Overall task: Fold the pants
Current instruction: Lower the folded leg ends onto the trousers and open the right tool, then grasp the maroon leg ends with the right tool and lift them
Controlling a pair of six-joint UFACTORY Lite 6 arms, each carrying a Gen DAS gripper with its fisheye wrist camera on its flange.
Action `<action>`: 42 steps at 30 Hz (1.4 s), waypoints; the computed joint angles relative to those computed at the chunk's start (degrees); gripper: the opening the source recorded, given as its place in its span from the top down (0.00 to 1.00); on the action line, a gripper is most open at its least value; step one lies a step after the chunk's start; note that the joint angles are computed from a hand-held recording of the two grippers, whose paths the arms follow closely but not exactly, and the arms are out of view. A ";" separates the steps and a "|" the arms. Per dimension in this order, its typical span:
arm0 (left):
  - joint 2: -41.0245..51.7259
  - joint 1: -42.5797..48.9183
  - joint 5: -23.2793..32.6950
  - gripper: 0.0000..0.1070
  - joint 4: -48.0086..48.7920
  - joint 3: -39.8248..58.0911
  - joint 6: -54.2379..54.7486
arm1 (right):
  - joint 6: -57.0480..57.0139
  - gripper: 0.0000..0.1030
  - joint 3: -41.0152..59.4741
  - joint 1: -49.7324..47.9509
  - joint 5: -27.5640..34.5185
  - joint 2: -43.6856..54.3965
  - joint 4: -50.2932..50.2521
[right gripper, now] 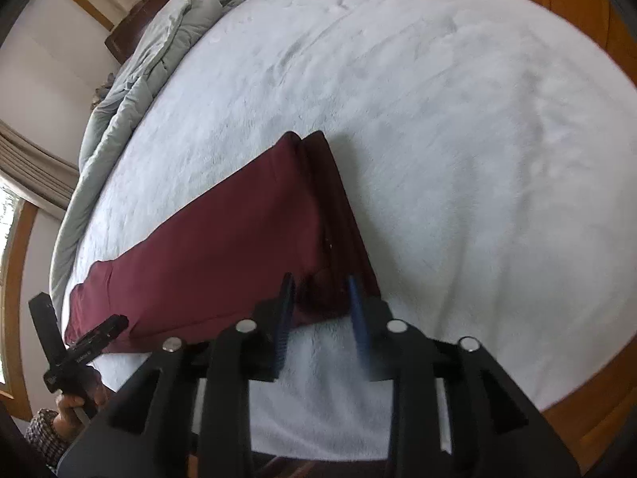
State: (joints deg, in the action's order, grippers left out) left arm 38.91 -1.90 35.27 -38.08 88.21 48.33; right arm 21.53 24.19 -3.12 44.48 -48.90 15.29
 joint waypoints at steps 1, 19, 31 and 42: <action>-0.31 0.38 0.96 0.16 -0.10 0.30 -0.21 | 1.30 0.62 0.53 0.81 1.21 -1.28 -0.64; -0.05 6.27 2.03 0.16 6.42 3.70 -7.75 | 0.56 0.33 -9.45 4.95 -10.31 -1.89 19.52; 2.86 7.91 2.61 0.16 8.77 7.35 -10.53 | -17.26 0.84 -3.34 0.92 -16.95 9.48 32.44; 3.05 12.75 1.40 0.16 5.25 11.09 -9.97 | -15.40 0.87 8.41 -8.22 -4.86 4.05 23.44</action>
State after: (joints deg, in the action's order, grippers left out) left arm 41.96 10.85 36.67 -32.83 99.30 38.36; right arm 6.13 32.60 -11.33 39.62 -44.85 38.73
